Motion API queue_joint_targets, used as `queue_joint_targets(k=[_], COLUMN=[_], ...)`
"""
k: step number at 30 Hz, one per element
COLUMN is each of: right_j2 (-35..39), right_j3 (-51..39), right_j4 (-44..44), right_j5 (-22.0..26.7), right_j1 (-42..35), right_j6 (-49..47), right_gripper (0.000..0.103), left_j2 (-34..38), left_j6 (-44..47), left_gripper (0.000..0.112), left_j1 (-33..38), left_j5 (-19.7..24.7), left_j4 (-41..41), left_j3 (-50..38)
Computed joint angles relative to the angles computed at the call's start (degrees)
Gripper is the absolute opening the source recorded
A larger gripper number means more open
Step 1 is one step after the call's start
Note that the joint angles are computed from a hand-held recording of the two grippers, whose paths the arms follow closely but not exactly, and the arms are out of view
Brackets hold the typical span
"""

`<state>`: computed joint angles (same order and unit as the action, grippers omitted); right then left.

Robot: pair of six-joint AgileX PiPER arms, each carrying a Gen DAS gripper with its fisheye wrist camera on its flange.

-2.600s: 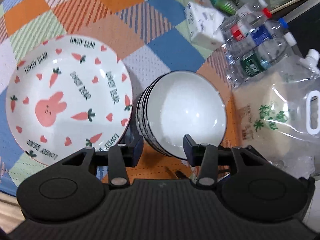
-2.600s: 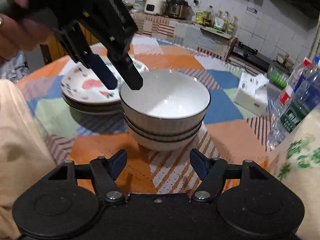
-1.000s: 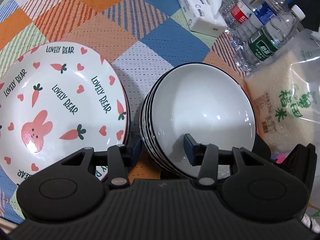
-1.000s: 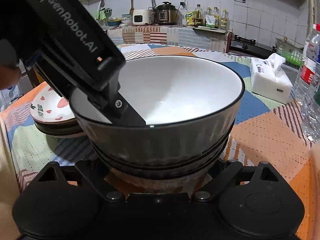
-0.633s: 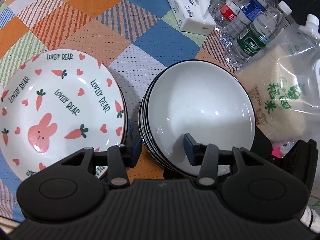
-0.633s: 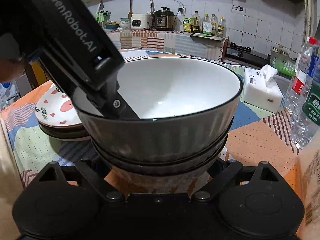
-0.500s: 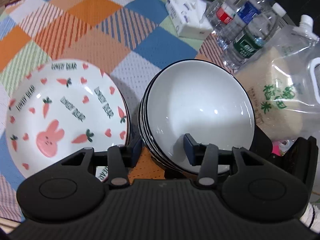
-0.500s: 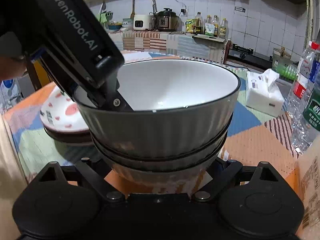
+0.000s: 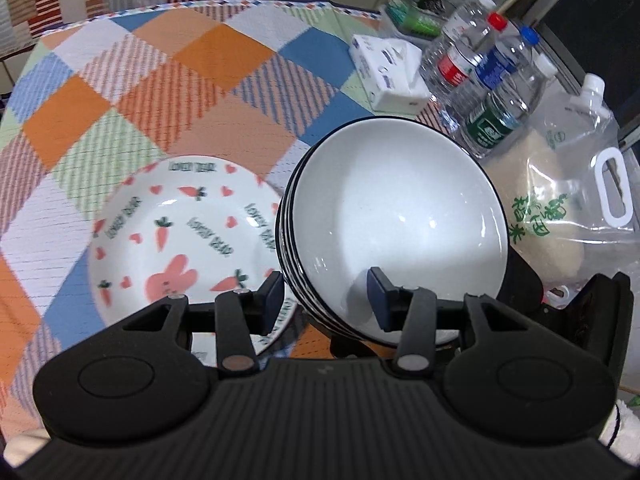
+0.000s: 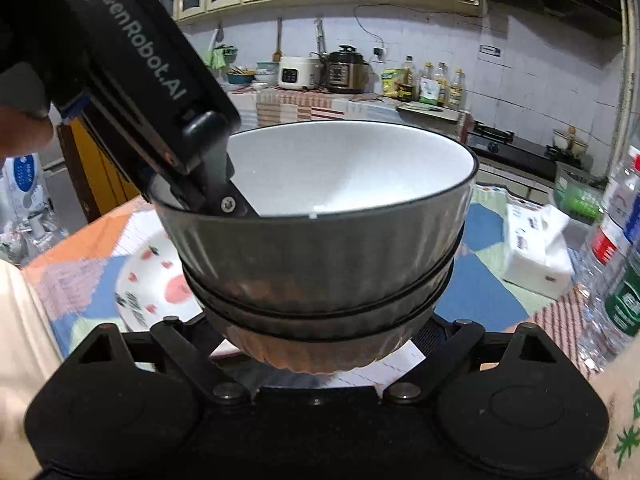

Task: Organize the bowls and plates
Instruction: 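Lift the bowl stack with the right gripper and lower it onto the bunny plate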

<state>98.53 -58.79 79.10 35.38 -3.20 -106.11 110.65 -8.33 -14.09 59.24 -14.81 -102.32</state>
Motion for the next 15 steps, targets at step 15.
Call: queue_joint_targets(k=[15], right_j2=[4.93], right_j3=[-7.3], right_j4=[-1.41], right_j5=[-0.99], right_j1=[10.3], right_j6=[3.54], right_gripper=[0.096], left_j2=[-5.88], left_j6=[5.75], left_gripper=[0.043], left_j1=[11.72], left_j5=[-2.86], left_j4=[-4.77], left_j3=[10.25])
